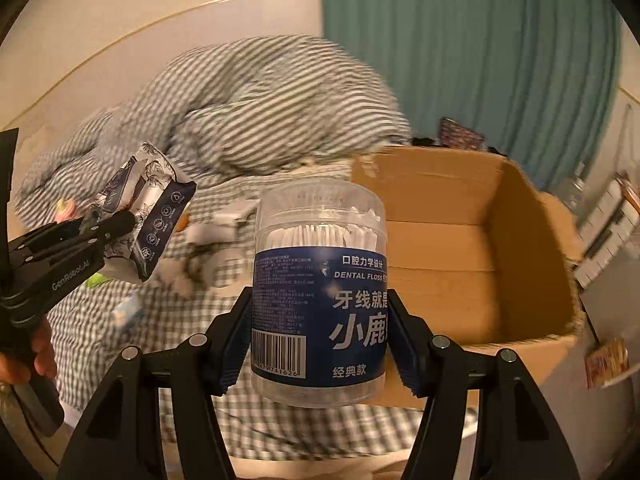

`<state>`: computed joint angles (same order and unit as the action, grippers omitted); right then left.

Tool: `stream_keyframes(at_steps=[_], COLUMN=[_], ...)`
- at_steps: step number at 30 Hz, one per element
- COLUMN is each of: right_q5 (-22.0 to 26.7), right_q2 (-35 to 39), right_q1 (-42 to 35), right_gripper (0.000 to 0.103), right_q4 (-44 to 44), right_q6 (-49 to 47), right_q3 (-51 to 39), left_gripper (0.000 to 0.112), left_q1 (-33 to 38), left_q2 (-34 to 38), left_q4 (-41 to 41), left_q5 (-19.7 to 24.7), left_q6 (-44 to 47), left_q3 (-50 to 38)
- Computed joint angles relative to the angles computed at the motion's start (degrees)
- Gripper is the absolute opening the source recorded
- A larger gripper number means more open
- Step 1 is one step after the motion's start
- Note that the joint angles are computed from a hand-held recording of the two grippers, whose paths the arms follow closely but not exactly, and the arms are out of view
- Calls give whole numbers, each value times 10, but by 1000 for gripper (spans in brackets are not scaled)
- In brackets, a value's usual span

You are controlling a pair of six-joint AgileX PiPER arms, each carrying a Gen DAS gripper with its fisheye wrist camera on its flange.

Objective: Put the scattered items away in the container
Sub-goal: 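Carry the floss jar and floral tissue pack over the cardboard box with both tools, then open both tools to drop the jar and tissue pack into the box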

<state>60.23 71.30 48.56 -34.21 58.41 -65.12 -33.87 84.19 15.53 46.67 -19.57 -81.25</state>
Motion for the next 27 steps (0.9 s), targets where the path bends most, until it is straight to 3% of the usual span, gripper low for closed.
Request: stream_keyframes(at_steps=[10, 19, 27], right_q5=[10, -96, -175], right_q2=[-110, -117, -69], right_q1=[-114, -307, -399], right_gripper=[61, 61, 61], right_q4=[11, 125, 191], right_q6=[-22, -196, -288], right_q3=[84, 118, 120], left_gripper=[28, 28, 32], left_q1=[-146, -191, -199], left_q2=[131, 259, 356], left_q4=[16, 0, 5], left_q5=[37, 94, 152], left_q6=[-34, -9, -1], left_q3=[-161, -325, -444])
